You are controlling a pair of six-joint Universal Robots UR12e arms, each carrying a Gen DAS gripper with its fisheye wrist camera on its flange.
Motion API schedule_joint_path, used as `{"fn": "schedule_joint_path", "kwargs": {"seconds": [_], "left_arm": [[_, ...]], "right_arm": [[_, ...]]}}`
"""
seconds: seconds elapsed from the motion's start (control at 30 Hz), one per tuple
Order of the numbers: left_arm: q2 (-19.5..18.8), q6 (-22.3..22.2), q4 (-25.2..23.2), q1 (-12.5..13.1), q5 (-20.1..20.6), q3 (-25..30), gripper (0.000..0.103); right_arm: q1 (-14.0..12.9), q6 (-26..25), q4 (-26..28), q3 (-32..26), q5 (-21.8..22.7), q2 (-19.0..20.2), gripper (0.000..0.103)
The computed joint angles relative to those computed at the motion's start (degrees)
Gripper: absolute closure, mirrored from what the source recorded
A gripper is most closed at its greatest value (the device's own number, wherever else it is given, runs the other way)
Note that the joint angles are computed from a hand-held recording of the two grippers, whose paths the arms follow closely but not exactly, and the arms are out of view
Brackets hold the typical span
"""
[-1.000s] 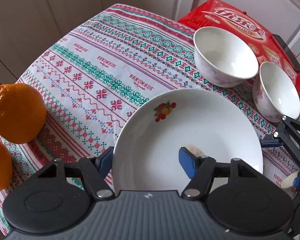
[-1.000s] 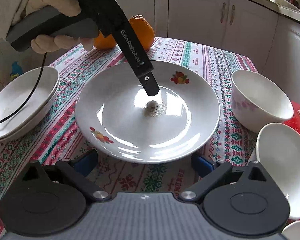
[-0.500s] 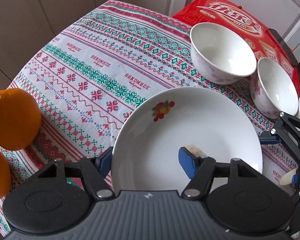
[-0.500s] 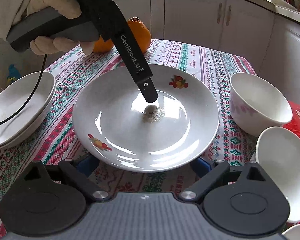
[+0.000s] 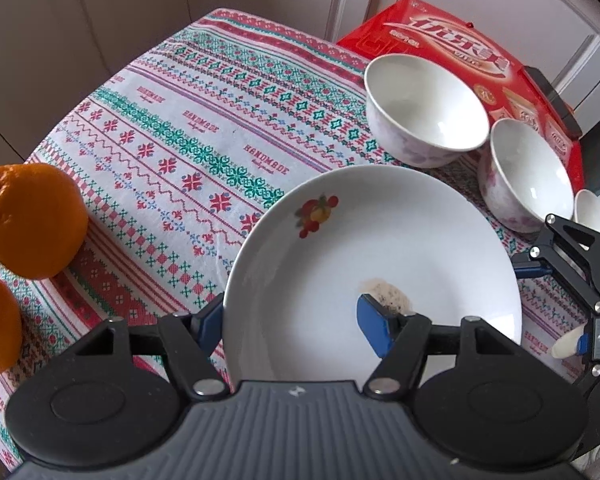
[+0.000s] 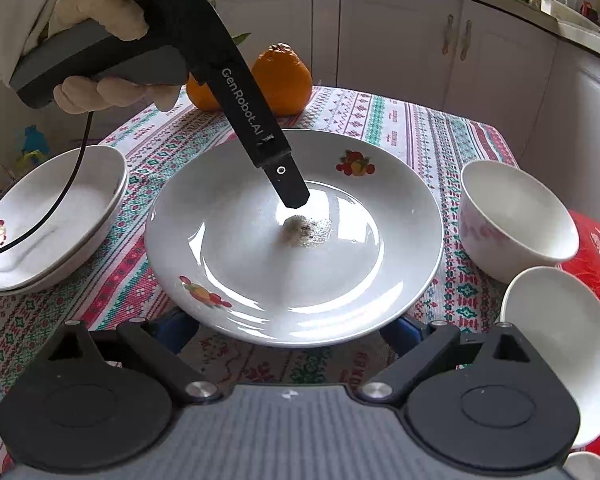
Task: Organize plates and bowls
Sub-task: 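Lift the stained plate with the left tool toward the plate stack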
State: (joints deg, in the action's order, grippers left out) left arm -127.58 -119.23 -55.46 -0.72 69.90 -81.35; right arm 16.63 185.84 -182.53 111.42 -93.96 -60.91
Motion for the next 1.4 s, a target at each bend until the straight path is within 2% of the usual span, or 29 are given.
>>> {"fn": "schedule_joint_path", "kwargs": {"seconds": [0.57, 0.87, 1.4], "left_arm": [[4.03, -2.63, 2.31, 2.14, -3.11, -5.0, 0.036], [6.02, -2.98, 3.78, 3.25, -3.44, -7.46, 0.036], [9.56, -5.84, 7.13, 7.02, -4.14, -12.7, 0.036]], "right_arm": [[0.64, -5.25, 0.05, 1.79, 0.97, -2.82, 0.005], [1.24, -7.34, -0.13, 2.11, 1.74, -3.67, 0.005], [3.15, -11.46, 0.24, 1.04, 4.45, -3.79, 0.005]]}}
